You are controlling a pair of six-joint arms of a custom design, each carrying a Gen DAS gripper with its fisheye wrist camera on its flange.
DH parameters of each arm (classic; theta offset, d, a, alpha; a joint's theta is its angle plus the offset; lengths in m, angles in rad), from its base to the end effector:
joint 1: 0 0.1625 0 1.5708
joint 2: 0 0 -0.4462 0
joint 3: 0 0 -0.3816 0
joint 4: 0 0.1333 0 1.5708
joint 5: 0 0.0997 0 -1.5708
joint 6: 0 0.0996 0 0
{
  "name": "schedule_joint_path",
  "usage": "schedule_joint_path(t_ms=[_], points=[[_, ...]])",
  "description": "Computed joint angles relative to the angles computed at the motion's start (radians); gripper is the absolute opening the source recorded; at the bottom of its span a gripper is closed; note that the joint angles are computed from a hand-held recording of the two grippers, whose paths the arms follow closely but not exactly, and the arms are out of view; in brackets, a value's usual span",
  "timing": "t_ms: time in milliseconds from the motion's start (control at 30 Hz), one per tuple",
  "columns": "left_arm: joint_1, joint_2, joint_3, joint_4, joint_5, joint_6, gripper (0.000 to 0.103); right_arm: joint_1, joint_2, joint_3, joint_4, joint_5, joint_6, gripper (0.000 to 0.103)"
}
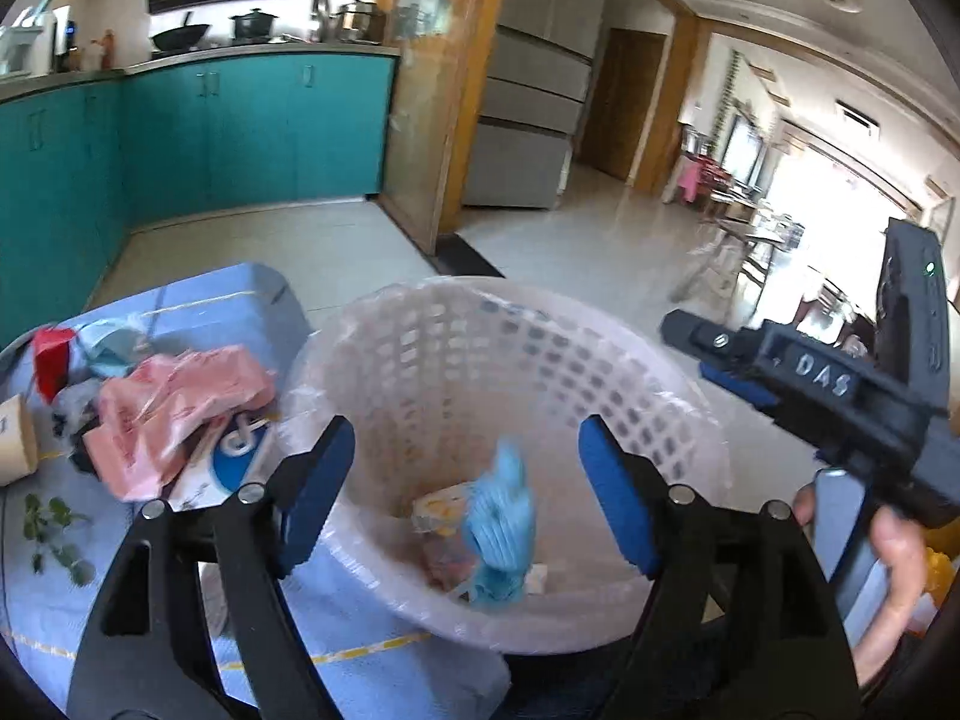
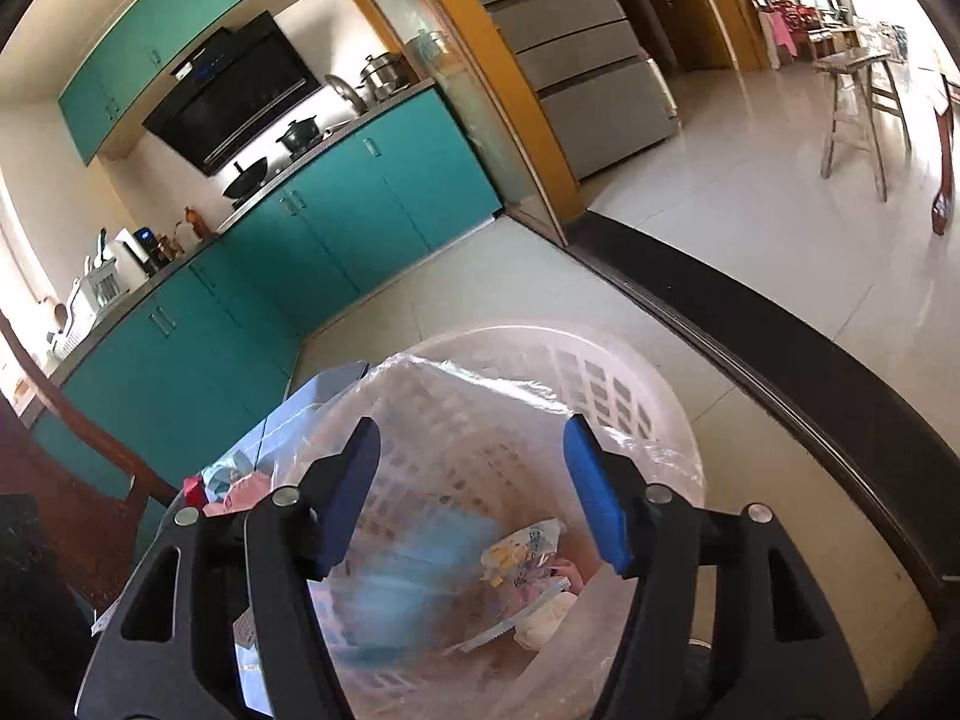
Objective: Collect trash
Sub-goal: 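Open both tools over the white basket to drop the cloth and clear bag, then move the open right tool toward the white medicine box while the left tool returns over the table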
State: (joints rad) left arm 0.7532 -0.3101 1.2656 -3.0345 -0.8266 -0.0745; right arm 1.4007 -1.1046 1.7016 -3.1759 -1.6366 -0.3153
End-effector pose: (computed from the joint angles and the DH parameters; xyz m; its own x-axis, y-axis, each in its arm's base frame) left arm -0.4229 -0.6717 -0.0285 -0.7890 0.2659 -0.5539 0.5802 0.6190 -0.5293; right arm 0.0143 -0.6654 0.3779 -0.9540 0.0497 0.2956 -0.2162 0.5692 -0.7932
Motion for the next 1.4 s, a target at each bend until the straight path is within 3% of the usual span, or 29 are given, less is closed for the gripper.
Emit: schedule_joint_path(t_ms=[233,333,400,500,567,700,800,933,1033,1067,1100,1200,1333,1400], points=[[0.003,-0.116,0.195,-0.185,0.274,0.037,0.077,0.021,-0.011,0.034,0.015,0.135,-0.155,0.063],[0.010,-0.164,0.256,-0.253,0.414,0.127,0.072,0.050,0.000,0.057,0.115,0.206,-0.271,0.063],[0.016,-0.200,0.305,-0.332,0.462,0.176,0.072,0.077,0.018,0.060,0.225,0.232,-0.328,0.063],[0.027,-0.250,0.370,-0.425,0.504,0.188,0.072,0.141,0.079,0.063,0.273,0.137,-0.376,0.063],[0.035,-0.283,0.414,-0.444,0.504,0.134,0.072,0.185,0.137,0.059,0.226,0.014,-0.372,0.063],[0.072,-0.367,0.525,-0.405,0.336,-0.062,0.073,0.244,0.248,0.034,0.107,-0.189,-0.323,0.063],[0.066,-0.369,0.546,-0.397,0.346,-0.059,0.074,0.257,0.306,0.007,0.058,-0.279,-0.312,0.063],[0.049,-0.348,0.547,-0.399,0.391,0.007,0.079,0.266,0.353,-0.032,0.049,-0.331,-0.294,0.063],[0.051,-0.359,0.559,-0.358,0.371,-0.034,0.079,0.261,0.357,-0.026,0.029,-0.315,-0.313,0.062],[0.053,-0.363,0.562,-0.349,0.370,-0.046,0.079,0.249,0.339,-0.020,0.066,-0.267,-0.298,0.058],[0.054,-0.368,0.565,-0.340,0.371,-0.060,0.079,0.237,0.321,-0.016,0.105,-0.222,-0.284,0.046],[0.055,-0.377,0.573,-0.349,0.372,-0.081,0.079,0.202,0.276,-0.019,0.262,-0.100,-0.252,0.022],[0.051,-0.387,0.583,-0.351,0.372,-0.107,0.079,0.171,0.239,-0.011,0.406,0.071,-0.316,0.019],[0.051,-0.390,0.584,-0.338,0.371,-0.127,0.079,0.185,0.237,0.013,0.347,0.037,-0.350,0.020]])
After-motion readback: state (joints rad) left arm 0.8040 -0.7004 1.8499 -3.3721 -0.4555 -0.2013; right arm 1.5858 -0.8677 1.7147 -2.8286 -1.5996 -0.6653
